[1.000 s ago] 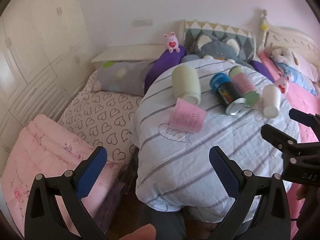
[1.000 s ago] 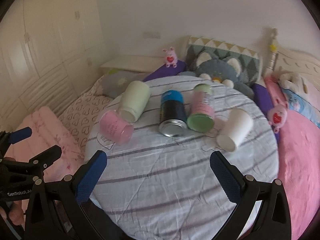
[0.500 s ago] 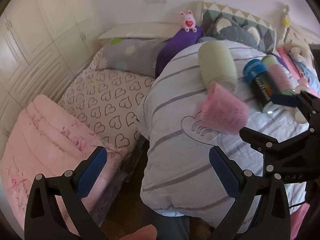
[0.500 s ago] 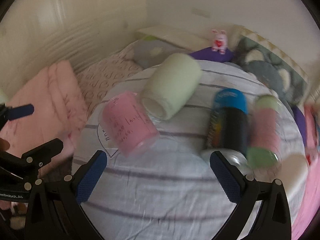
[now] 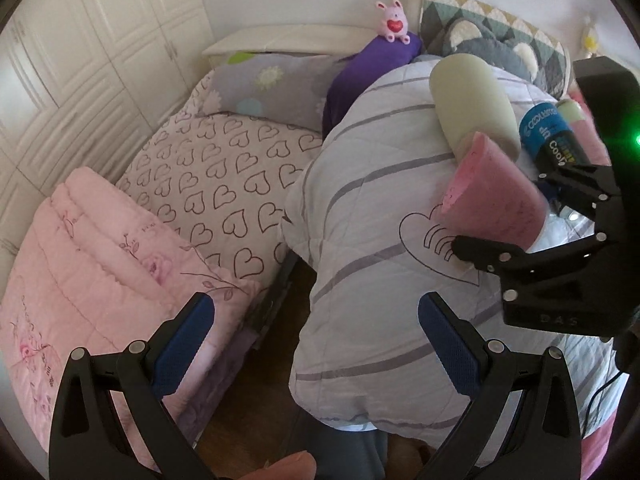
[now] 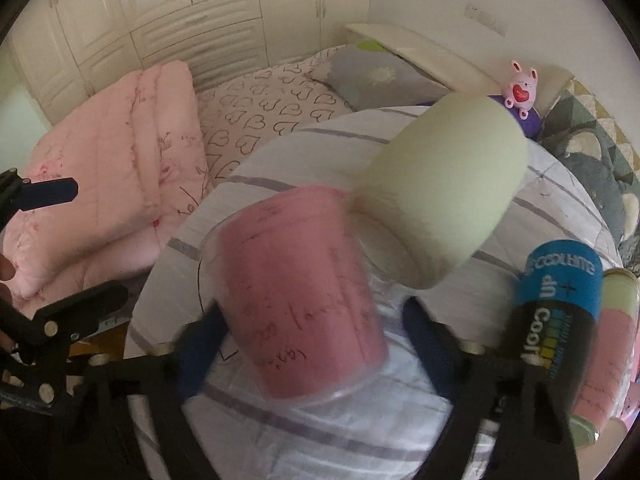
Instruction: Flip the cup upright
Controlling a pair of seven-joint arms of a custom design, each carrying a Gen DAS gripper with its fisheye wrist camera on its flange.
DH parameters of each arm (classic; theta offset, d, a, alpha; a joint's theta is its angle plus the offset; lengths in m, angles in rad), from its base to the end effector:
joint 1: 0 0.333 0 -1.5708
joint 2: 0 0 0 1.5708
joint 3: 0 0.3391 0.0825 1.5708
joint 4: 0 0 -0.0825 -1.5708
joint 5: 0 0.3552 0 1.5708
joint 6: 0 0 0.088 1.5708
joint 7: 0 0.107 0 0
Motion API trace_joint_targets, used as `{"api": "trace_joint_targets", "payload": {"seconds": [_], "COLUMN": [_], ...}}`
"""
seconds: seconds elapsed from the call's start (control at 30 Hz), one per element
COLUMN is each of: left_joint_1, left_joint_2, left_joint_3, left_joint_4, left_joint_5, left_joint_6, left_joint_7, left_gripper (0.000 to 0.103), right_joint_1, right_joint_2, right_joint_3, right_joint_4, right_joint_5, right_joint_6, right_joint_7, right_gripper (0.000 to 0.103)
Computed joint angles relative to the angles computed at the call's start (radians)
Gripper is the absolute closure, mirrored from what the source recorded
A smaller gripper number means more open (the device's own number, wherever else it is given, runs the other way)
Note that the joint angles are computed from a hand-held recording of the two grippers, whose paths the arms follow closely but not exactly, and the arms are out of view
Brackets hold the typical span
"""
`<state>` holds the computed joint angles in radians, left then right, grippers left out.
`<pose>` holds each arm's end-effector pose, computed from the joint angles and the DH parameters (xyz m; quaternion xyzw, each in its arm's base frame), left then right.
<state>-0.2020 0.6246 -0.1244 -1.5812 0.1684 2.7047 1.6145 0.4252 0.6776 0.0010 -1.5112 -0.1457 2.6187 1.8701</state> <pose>0.6940 -0.2206 0.3663 -0.5095 0.8232 -0.1869 0.1669 0.6712 0.3082 0.3461 -0.7668 0.6037 -0.1317 0.1741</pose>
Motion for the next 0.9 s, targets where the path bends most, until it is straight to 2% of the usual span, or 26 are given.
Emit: {"api": "trace_joint_targets", "payload": {"seconds": [0.1, 0.27, 0.4, 0.47, 0.63, 0.7, 0.73, 0.8, 0.9], "left_joint_1": [0.005, 0.017, 0.039, 0.045, 0.058, 0.067, 0.071, 0.079, 0.073], "left_joint_2": [-0.007, -0.026, -0.063, -0.082, -0.123, -0.14, -0.149, -0.159, -0.165], "left_joint_3": [-0.002, -0.019, -0.054, -0.065, -0.088, -0.099, -0.105, -0.119, -0.123], "left_joint_4": [-0.008, -0.038, -0.094, -0.125, -0.188, -0.214, -0.227, -0.243, -0.256], "left_joint_5": [-0.005, -0.018, -0.048, -0.059, -0.089, -0.105, -0.113, -0.133, -0.148], "left_joint_6": [0.003, 0.028, 0.061, 0.079, 0.103, 0.117, 0.125, 0.129, 0.13], "left_joint_7": [0.001, 0.021, 0.07, 0.096, 0.161, 0.189, 0.203, 0.232, 0.257], "left_gripper": [0.0, 0.0, 0.0, 0.0, 0.0, 0.0, 0.0, 0.0, 0.0], "right_joint_1": [0.011, 0.009, 0.066, 0.117, 0.247, 0.35, 0.43, 0.56, 0.675], "right_joint_2": [-0.007, -0.072, -0.168, -0.228, -0.284, -0.308, -0.322, -0.344, -0.365], "right_joint_3": [-0.011, -0.008, -0.064, -0.117, -0.252, -0.358, -0.439, -0.558, -0.634], "right_joint_4": [-0.013, -0.116, -0.277, -0.386, -0.507, -0.551, -0.57, -0.586, -0.58], "right_joint_5": [-0.009, 0.021, 0.011, -0.018, -0.156, -0.273, -0.352, -0.5, -0.664], "right_joint_6": [0.01, 0.108, 0.228, 0.306, 0.351, 0.365, 0.357, 0.296, 0.151], "right_joint_7": [0.022, 0.091, 0.279, 0.409, 0.67, 0.839, 0.946, 1.143, 1.371], "right_gripper": [0.034, 0.035, 0.037, 0.038, 0.038, 0.038, 0.038, 0.038, 0.038]}}
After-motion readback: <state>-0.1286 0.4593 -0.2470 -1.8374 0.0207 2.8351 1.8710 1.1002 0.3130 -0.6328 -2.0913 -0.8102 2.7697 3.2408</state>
